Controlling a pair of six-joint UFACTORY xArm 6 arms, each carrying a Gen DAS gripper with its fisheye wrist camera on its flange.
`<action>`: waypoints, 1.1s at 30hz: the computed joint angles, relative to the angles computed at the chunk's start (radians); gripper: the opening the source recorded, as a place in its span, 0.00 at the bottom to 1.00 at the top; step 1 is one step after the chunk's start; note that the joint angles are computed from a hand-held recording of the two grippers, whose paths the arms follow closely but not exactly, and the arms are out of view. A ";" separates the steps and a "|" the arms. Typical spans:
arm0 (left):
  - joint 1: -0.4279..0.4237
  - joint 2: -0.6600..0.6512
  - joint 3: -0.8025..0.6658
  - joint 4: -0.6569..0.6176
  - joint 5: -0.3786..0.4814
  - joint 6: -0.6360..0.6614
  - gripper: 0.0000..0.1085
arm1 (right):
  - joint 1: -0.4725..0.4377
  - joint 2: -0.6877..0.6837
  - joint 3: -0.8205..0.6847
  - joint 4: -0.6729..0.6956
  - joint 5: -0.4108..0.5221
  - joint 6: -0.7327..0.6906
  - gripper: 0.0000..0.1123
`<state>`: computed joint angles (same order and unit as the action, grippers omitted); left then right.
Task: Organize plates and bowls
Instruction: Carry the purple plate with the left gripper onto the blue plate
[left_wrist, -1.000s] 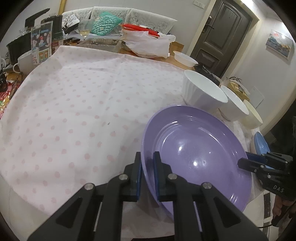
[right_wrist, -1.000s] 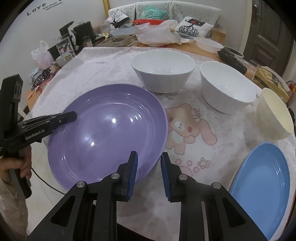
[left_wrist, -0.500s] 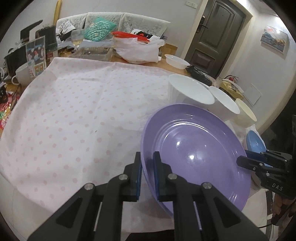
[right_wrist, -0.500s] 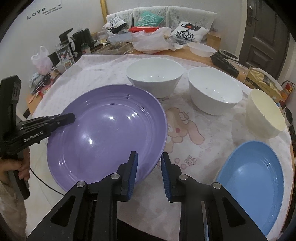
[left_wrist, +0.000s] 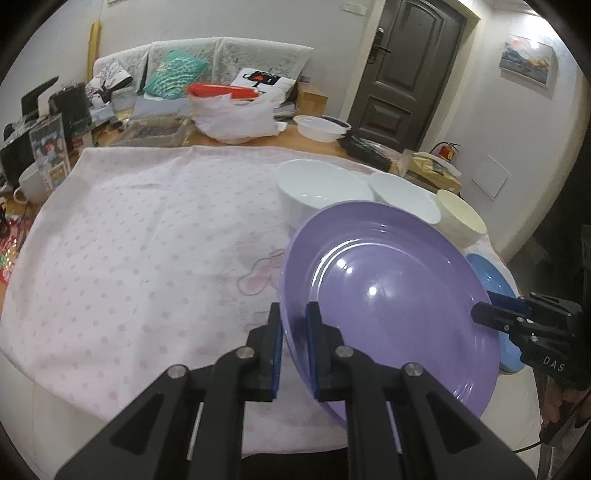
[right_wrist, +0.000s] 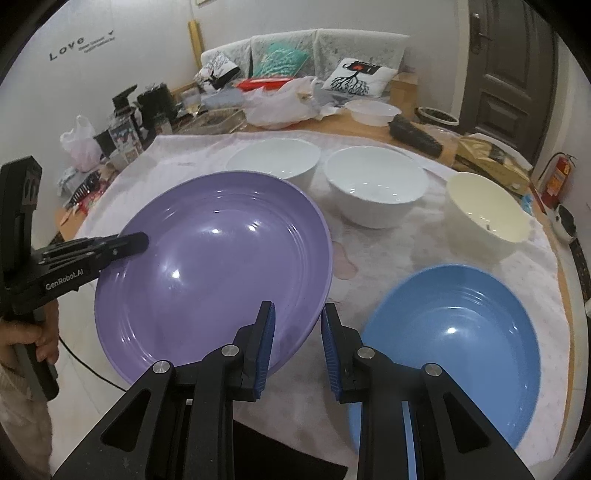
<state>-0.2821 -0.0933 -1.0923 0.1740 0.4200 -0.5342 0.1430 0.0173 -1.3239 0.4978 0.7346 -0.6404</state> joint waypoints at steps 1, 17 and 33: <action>-0.011 0.006 -0.014 0.015 0.008 -0.010 0.09 | -0.009 -0.006 0.005 0.009 -0.001 -0.007 0.18; -0.135 0.153 -0.232 0.069 0.096 -0.001 0.10 | -0.161 -0.076 0.071 0.087 -0.009 -0.073 0.18; -0.232 0.423 -0.551 0.004 0.221 0.108 0.12 | -0.297 -0.024 0.052 0.084 -0.010 -0.059 0.18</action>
